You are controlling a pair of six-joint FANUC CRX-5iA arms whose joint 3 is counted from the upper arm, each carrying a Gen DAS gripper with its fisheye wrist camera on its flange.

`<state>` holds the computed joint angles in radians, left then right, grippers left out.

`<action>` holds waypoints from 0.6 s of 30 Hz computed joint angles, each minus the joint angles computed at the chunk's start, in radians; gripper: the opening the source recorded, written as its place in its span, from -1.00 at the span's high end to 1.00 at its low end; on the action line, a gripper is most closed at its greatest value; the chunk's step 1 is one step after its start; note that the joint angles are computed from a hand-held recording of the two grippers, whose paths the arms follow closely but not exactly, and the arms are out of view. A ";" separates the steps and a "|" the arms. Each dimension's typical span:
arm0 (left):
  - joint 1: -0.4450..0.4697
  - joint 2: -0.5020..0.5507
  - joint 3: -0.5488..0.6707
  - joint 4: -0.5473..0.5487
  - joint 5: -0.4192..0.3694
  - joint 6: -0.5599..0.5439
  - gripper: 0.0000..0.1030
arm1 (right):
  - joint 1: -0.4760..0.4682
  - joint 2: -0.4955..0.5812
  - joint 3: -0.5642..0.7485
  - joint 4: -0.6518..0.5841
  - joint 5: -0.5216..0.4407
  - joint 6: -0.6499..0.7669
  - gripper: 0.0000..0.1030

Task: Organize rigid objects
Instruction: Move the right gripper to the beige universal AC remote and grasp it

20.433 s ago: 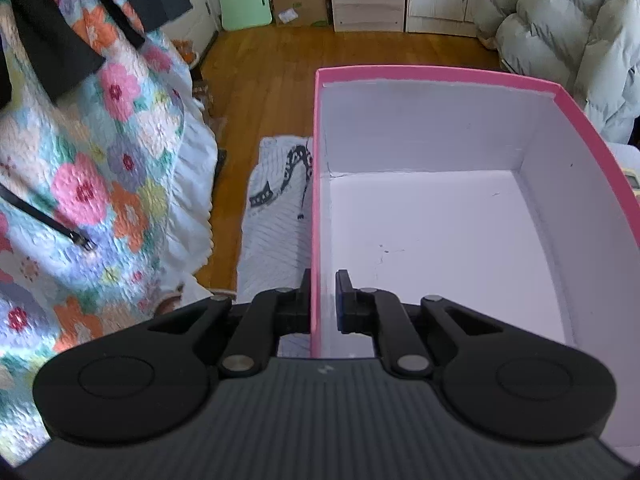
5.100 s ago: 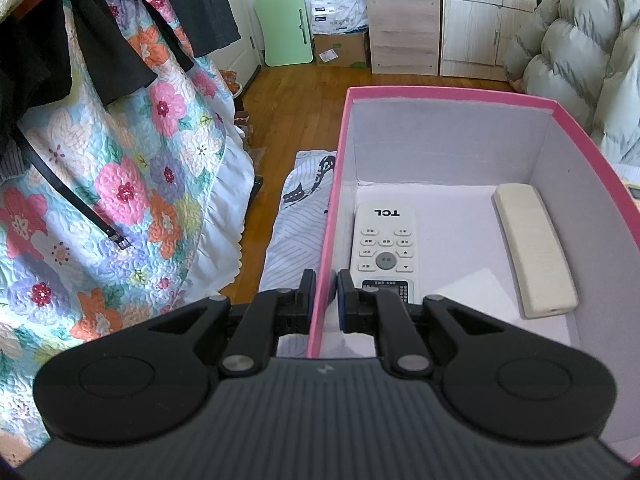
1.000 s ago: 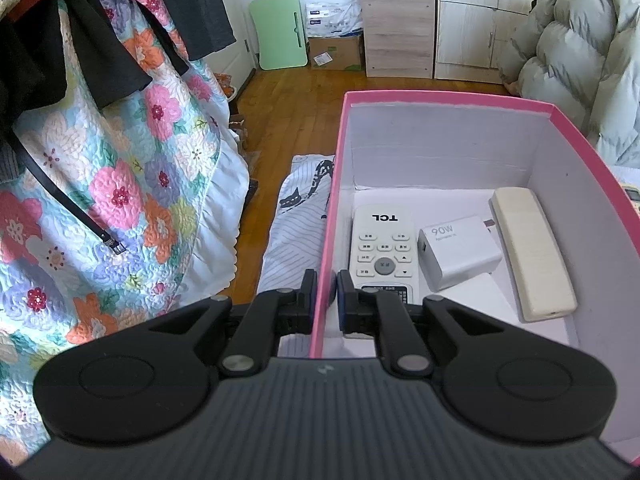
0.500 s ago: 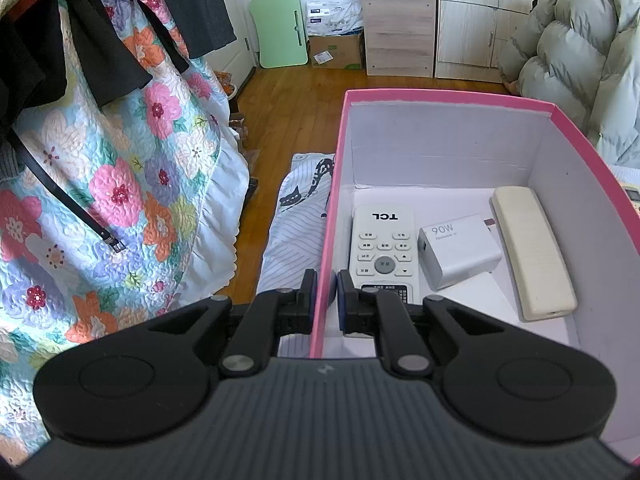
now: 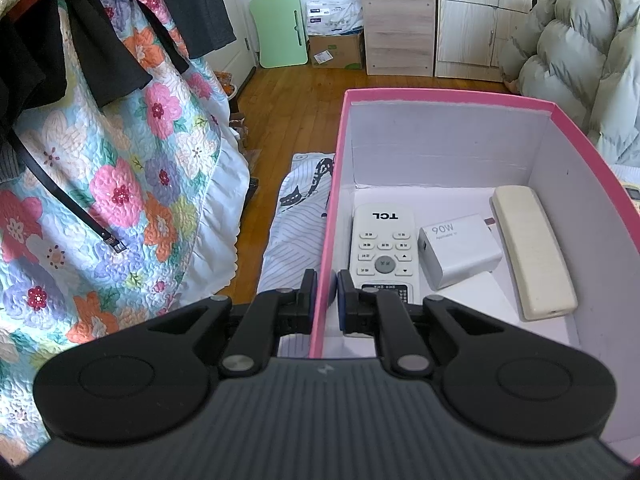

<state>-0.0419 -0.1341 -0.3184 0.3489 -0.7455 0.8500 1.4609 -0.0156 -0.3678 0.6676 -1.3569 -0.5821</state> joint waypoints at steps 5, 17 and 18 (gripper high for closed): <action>-0.001 0.001 0.000 0.002 0.001 0.002 0.81 | -0.055 0.042 0.028 -0.009 0.011 0.057 -0.44; -0.001 0.010 0.013 0.001 -0.007 0.002 0.83 | -0.037 0.078 0.028 0.072 -0.020 0.088 -0.15; 0.000 0.009 0.012 0.003 -0.008 0.000 0.83 | -0.028 0.076 0.025 0.085 -0.024 0.078 -0.14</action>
<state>-0.0417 -0.1252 -0.3060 0.3517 -0.7533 0.8504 1.4329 0.0599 -0.3429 0.7529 -1.3806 -0.5042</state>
